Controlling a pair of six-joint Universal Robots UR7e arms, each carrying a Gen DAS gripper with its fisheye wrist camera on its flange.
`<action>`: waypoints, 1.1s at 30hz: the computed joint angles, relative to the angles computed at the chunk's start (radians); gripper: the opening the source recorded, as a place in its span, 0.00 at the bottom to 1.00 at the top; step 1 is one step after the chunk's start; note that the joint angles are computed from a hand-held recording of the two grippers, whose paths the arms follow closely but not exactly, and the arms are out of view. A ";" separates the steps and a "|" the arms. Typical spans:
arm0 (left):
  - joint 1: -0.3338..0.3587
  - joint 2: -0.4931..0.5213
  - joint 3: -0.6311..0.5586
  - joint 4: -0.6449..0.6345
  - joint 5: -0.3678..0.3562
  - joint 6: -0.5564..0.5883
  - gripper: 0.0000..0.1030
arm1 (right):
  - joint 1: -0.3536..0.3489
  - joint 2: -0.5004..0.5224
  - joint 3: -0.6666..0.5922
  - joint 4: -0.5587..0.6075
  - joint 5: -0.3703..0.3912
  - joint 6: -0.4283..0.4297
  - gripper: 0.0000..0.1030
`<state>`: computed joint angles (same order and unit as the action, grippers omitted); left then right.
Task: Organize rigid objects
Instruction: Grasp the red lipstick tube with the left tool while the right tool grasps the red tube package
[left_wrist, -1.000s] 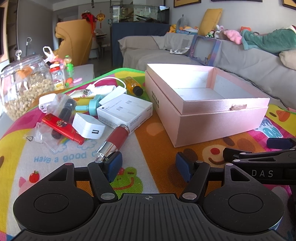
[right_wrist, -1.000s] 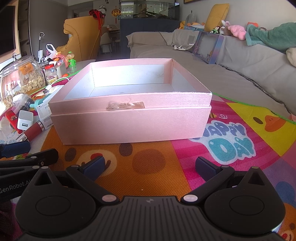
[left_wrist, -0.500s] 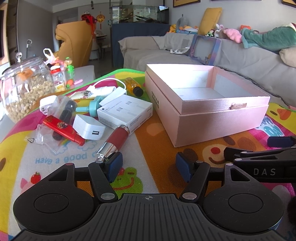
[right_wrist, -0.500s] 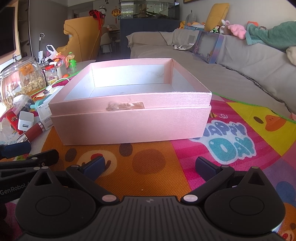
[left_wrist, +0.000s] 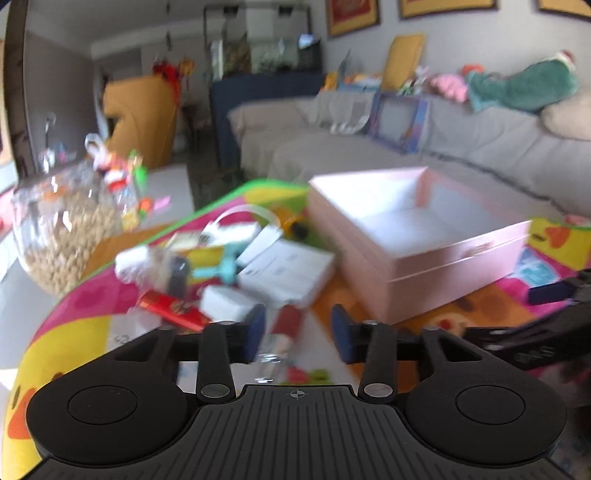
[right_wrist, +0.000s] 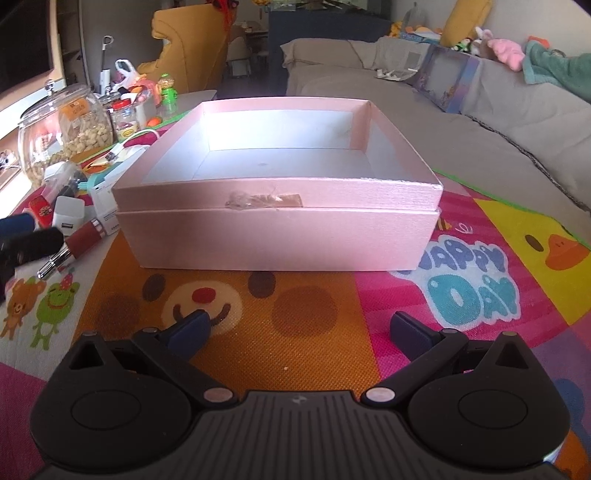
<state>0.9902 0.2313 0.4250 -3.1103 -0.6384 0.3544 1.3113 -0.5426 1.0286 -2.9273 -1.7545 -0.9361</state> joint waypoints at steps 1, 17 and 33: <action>0.010 -0.002 -0.020 0.071 0.002 -0.047 0.39 | 0.000 -0.004 0.004 0.005 0.006 -0.010 1.00; 0.061 0.023 -0.119 0.254 -0.091 -0.166 0.35 | -0.010 -0.055 0.088 -0.018 0.134 -0.096 0.81; 0.048 -0.382 0.668 -0.301 -0.048 -0.187 0.23 | 0.105 0.005 0.079 0.128 0.217 -0.373 0.49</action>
<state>1.0383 -0.1506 1.0935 -3.4110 -0.6860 0.1678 1.4161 -0.5374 1.1081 -2.7991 -1.5378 -1.3094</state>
